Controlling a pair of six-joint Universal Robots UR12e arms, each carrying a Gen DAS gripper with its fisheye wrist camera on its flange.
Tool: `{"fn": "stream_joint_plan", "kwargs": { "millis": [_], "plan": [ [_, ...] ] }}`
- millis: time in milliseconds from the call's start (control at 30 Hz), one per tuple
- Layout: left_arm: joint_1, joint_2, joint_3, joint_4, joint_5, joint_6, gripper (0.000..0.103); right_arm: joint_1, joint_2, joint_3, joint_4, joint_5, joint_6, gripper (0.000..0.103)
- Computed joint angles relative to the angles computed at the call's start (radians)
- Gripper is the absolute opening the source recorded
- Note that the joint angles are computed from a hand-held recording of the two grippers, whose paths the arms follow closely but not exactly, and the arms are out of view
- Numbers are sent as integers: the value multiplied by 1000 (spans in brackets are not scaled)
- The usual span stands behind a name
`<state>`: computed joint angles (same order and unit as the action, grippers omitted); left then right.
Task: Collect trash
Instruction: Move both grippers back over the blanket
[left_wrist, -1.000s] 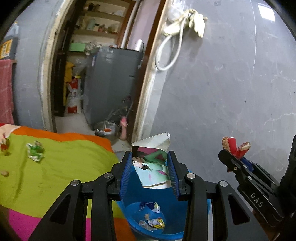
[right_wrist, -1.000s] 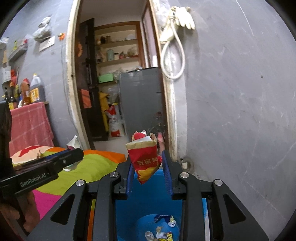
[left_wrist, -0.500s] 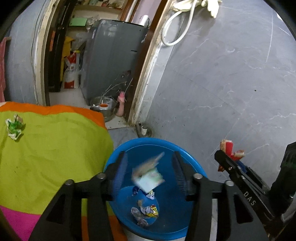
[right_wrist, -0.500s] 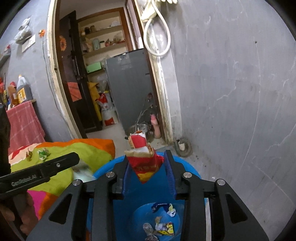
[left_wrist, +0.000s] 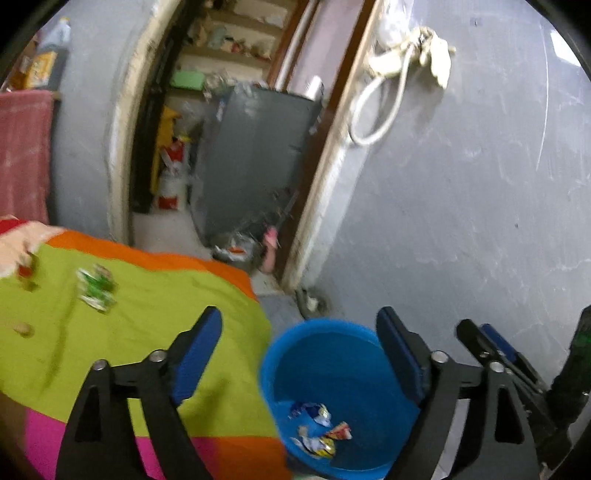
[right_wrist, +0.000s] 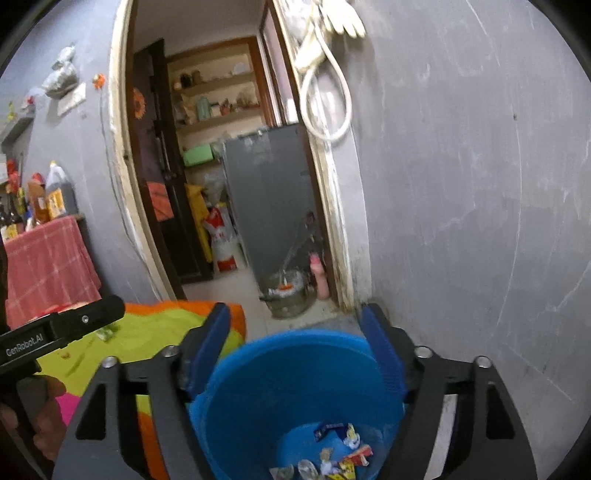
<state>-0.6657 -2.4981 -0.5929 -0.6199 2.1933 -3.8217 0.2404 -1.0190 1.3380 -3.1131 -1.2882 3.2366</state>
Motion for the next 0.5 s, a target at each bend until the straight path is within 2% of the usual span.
{"fn": "stream_joint_plan", "kwargs": {
  "millis": [100,233,500],
  "plan": [
    [-9,51,-80,45,87,7,97,11,-8,-2,-34,10,-2,85],
    [-17,125,-196,84,178,10,99,30,-17,-5,-79,32,-7,102],
    [-26,280,-444,55,334,-99,99,85,-3,-39,-120,87,-11,103]
  ]
}}
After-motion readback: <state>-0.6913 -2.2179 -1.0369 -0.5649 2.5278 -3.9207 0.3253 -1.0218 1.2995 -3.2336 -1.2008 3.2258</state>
